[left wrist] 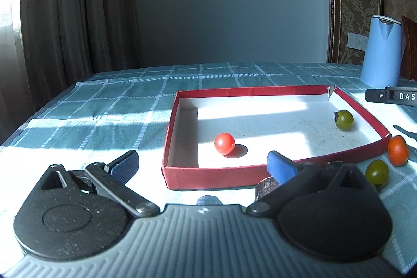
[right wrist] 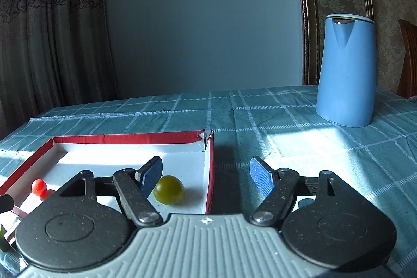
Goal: Organize fruits
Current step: 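Withdraw both tools from the tray toward the remaining produce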
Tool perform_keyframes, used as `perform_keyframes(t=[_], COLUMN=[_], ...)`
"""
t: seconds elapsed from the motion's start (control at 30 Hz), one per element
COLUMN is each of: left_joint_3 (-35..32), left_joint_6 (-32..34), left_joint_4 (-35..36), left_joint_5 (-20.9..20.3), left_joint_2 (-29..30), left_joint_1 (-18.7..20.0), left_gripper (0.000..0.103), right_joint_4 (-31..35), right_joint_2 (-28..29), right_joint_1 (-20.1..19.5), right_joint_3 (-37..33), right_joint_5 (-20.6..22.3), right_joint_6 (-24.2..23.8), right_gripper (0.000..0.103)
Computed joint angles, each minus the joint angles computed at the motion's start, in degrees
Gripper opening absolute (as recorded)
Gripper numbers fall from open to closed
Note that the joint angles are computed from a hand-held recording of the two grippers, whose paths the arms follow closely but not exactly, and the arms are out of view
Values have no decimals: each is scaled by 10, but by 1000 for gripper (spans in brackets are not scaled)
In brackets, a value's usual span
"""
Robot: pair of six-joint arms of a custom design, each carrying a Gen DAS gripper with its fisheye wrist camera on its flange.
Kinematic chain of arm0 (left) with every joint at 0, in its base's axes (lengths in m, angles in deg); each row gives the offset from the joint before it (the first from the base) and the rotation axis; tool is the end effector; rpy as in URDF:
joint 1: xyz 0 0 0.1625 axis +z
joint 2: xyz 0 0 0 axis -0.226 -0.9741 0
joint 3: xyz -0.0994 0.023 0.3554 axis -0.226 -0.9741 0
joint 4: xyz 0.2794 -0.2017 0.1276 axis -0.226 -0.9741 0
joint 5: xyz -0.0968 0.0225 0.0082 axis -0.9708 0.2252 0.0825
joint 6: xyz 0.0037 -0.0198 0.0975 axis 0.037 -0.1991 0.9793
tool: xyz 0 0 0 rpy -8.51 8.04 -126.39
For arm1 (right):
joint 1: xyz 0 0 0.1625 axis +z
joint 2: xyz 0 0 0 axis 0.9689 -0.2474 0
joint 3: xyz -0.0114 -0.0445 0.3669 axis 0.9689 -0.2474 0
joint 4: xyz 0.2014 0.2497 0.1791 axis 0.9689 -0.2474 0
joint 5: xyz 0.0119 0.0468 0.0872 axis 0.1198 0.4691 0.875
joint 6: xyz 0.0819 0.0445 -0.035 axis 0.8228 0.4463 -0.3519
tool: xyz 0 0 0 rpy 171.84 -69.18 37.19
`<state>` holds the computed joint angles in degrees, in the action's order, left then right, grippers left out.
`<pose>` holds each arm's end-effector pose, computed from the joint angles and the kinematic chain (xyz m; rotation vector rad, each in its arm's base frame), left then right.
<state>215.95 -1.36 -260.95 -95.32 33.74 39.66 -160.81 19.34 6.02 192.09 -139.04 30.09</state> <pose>-0.2339 -0.3733 0.0601 0.4914 1.9952 -1.2682 0.0628 -0.4636 0.2445 0.6237 -2.1580 1.3586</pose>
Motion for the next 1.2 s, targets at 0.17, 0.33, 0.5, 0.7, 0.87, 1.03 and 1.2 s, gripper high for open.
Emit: perform_keyframes(t=[0.17,0.33,0.5,0.7,0.87,1.03,1.2], left_joint_3=[48,64,58,45,37,33,37], left_joint_6=[-104,-104,-97,-138,-129,-103,-74], left_joint_4=[94,99,137,217,225,206,172], left_joint_5=[5,-18,-26,-52,-68,-86,-97], left_joint_2=[-40,-55,-54,-82,-87,-85,-79], left_joint_1=[-20,-23,-23,-1,10,18,16], left_gripper=[103,103,103,103,92,81,72], right_joint_4=[23,8,6,0,-6,-8,-14], right_joint_2=[-19,-22,-28,-25,-23,-31,-49], right_joint_1=[-12,-18,-24,-22,-20,-22,-37], right_joint_3=[6,16,23,23,25,32,52], right_joint_5=[13,14,20,16,15,10,20], right_joint_6=[43,50,56,52,43,44,54], right_gripper=[75,75,75,75,75,75,75])
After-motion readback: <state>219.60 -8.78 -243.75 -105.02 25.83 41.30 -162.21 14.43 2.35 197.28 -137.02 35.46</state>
